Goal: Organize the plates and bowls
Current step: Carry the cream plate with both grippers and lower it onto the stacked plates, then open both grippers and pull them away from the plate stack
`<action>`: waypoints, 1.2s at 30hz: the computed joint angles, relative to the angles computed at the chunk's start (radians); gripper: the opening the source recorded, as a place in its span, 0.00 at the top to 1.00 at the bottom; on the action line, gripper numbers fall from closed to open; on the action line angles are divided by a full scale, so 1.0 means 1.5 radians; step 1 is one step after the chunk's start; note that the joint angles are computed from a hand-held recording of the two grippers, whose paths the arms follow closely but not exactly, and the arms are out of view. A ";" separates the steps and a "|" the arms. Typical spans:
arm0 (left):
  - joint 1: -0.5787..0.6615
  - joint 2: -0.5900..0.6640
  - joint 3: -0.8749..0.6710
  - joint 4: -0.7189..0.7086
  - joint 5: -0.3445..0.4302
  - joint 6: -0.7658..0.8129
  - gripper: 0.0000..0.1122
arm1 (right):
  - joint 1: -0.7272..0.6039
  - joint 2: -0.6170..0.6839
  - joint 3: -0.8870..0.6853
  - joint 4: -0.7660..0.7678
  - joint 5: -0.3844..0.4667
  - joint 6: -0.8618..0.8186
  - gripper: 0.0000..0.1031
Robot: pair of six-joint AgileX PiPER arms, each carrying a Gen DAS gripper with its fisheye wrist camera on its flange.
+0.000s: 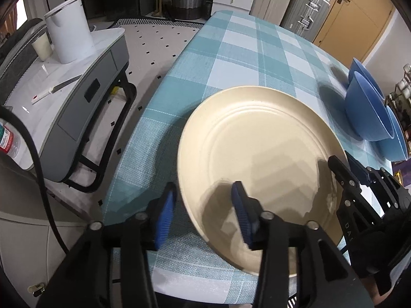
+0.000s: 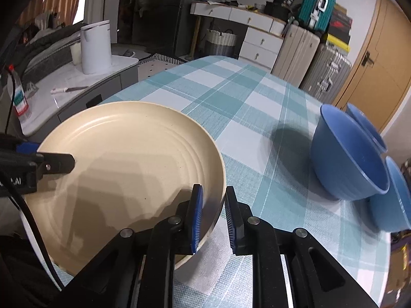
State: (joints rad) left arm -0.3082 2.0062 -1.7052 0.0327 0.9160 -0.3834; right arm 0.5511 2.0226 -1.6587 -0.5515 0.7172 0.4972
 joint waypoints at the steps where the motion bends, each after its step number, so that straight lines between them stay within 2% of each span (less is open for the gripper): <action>1: 0.001 0.001 -0.001 -0.001 0.002 -0.002 0.56 | 0.002 -0.001 0.004 -0.013 -0.002 0.011 0.84; 7: 0.005 0.001 0.001 0.001 0.002 -0.013 0.55 | 0.023 0.005 0.015 -0.093 0.001 0.072 0.84; 11: 0.002 0.003 -0.001 0.009 0.001 -0.017 0.54 | 0.024 0.011 0.012 -0.110 0.000 0.086 0.83; 15: 0.002 0.004 -0.003 0.009 0.002 -0.018 0.54 | 0.026 0.017 0.004 -0.115 0.005 0.088 0.83; 18: 0.003 0.005 -0.004 0.012 0.003 -0.020 0.54 | 0.014 0.007 0.011 -0.079 -0.016 0.072 0.82; 19: 0.003 0.006 -0.006 0.011 0.003 -0.020 0.54 | 0.007 0.003 0.011 -0.057 -0.024 0.059 0.79; 21: 0.004 0.006 -0.006 0.011 0.004 -0.023 0.53 | -0.011 -0.009 0.009 0.018 -0.038 0.011 0.65; 22: 0.004 0.005 -0.006 0.015 0.005 -0.029 0.53 | -0.017 -0.015 0.010 0.037 -0.044 0.000 0.54; 23: 0.005 0.004 -0.003 0.015 0.003 -0.030 0.53 | -0.021 -0.024 0.014 0.046 -0.051 -0.004 0.47; 27: 0.016 -0.014 0.024 -0.003 -0.024 -0.023 0.53 | -0.029 -0.066 0.033 0.057 -0.074 -0.036 0.39; 29: 0.021 -0.036 0.052 -0.001 -0.054 -0.032 0.53 | -0.029 -0.093 0.057 0.041 -0.091 -0.027 0.24; 34: 0.013 -0.122 0.155 0.049 -0.176 -0.097 0.53 | -0.050 -0.170 0.124 0.058 -0.134 -0.036 0.22; 36: -0.003 -0.154 0.185 0.108 -0.214 -0.146 0.53 | -0.069 -0.201 0.153 0.091 -0.149 -0.051 0.20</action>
State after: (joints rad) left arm -0.3124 1.7754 -1.4280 0.1944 0.5949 -0.6029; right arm 0.4479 1.7218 -1.4296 -0.4147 0.4939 0.4214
